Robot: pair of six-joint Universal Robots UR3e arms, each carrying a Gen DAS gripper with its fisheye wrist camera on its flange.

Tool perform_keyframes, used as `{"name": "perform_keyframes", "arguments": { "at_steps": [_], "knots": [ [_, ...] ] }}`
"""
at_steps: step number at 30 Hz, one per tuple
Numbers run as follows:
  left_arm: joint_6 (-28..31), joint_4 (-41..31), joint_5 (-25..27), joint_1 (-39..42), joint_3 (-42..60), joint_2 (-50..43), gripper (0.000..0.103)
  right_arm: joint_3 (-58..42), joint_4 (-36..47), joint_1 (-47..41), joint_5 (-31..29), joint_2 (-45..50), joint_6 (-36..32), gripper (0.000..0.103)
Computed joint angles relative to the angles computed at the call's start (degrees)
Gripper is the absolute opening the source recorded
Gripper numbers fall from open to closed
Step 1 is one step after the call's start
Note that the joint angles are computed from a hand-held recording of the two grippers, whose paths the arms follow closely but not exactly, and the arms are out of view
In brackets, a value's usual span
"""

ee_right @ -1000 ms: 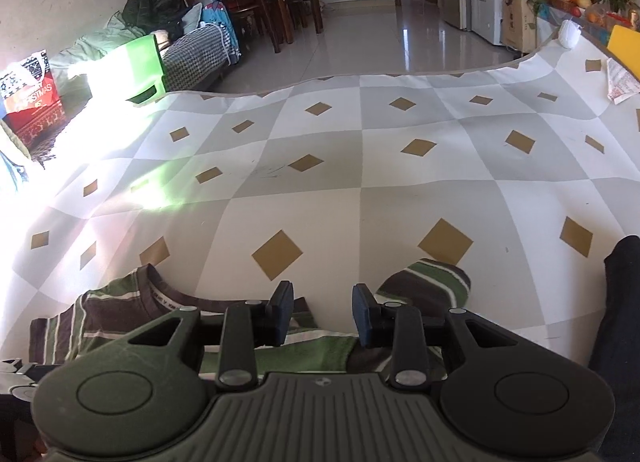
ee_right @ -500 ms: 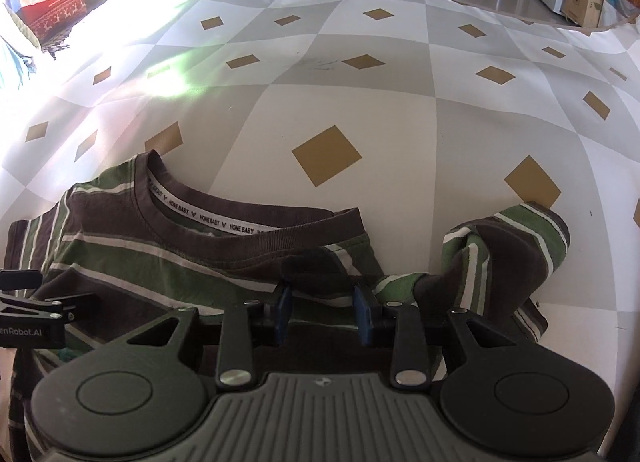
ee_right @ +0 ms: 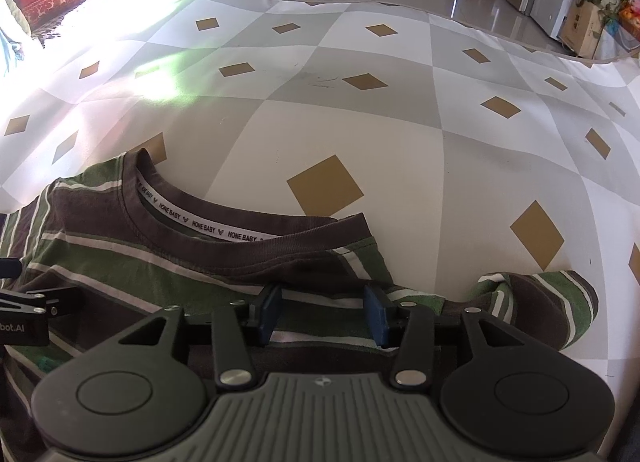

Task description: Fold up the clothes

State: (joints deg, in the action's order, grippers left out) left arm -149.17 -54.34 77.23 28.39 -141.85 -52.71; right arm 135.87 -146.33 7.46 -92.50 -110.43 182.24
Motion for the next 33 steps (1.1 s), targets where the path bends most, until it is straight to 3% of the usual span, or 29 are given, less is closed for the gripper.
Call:
{"name": "perform_keyframes", "arguments": {
  "at_steps": [11, 16, 24, 29, 33],
  "knots": [
    [-6.32, 6.99, 3.75, -7.42, 4.42, -11.19, 0.103, -3.65, -0.02, 0.05, -0.72, 4.4, 2.5, 0.049],
    [-6.94, 7.18, 3.8, -7.86, 5.18, -12.36, 0.103, -3.28, 5.15, -3.25, 1.88, -1.06, 1.95, 0.049],
    [-2.2, -3.97, 3.7, -3.91, 7.94, -6.97, 0.103, -0.54, 24.15, -18.32, 14.23, -20.12, -13.1, 0.049],
    [3.74, -12.25, 4.53, -2.33, 10.13, -3.62, 0.103, -0.74, 25.3, -17.44, 13.65, -20.78, -14.0, 0.048],
    [6.96, -12.65, 4.35, -0.76, 9.72, -4.01, 0.103, -2.09, 25.12, -15.25, 14.6, -18.46, -13.36, 0.048]
  ]
}}
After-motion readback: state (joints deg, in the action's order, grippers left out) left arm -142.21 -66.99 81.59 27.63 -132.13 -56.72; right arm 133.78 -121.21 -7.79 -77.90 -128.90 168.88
